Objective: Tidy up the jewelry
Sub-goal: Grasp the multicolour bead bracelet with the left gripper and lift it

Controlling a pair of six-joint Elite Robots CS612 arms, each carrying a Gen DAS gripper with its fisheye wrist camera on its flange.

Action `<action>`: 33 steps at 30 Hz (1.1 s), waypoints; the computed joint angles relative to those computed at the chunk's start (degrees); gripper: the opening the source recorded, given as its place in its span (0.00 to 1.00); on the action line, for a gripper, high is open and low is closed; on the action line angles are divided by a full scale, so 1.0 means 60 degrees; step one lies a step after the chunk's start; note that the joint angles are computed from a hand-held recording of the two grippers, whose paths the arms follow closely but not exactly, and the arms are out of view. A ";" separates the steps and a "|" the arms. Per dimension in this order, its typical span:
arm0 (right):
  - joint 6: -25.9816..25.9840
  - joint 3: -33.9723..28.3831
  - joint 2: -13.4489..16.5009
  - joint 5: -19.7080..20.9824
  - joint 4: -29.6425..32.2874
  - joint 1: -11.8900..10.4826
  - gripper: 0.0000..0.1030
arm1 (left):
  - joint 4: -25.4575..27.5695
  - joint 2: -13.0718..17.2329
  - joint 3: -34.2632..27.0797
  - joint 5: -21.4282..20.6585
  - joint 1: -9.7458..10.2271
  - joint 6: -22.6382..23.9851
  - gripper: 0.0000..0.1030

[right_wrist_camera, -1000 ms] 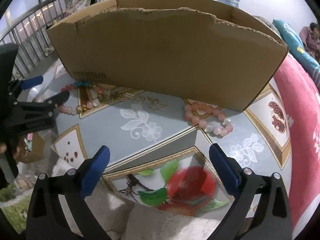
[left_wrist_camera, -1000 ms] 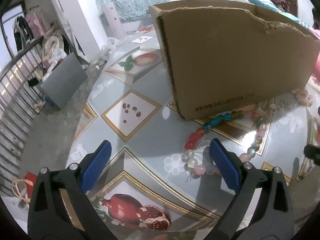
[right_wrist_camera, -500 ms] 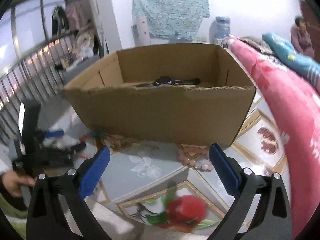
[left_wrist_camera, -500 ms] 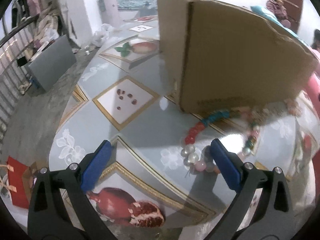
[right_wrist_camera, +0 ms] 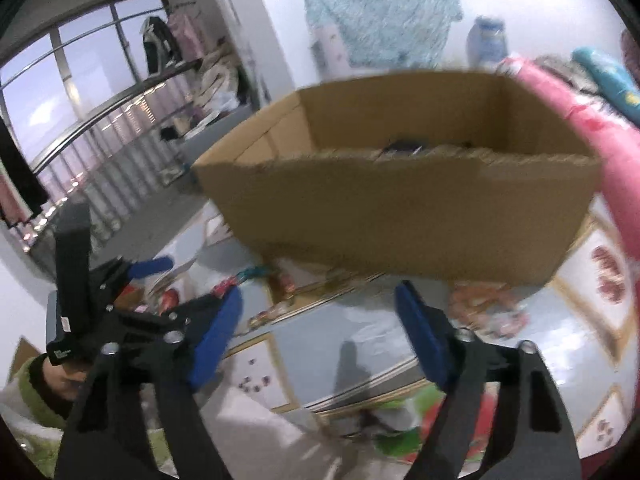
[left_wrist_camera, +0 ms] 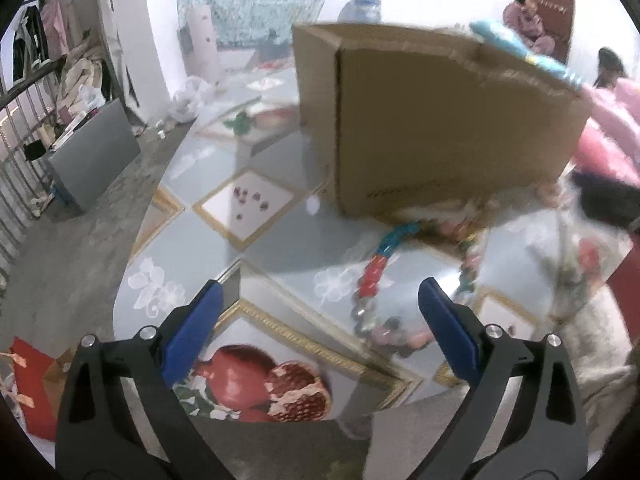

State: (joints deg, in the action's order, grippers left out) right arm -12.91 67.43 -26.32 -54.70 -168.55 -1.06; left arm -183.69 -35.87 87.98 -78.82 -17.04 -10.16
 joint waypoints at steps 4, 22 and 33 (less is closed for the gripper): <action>-0.0376 -0.0342 0.0128 0.0380 0.1215 0.0105 0.54 | -0.0241 -0.0026 0.0021 -0.0118 0.0005 0.0065 0.71; -0.1040 -0.1265 0.0524 -0.0448 0.2881 0.0600 0.26 | 0.0704 0.0376 -0.0781 -0.0709 0.0026 0.0619 0.23; -0.0988 -0.1234 0.0478 -0.0477 0.2836 0.0576 0.10 | 0.0444 0.0380 -0.0811 -0.0825 0.0035 0.0491 0.08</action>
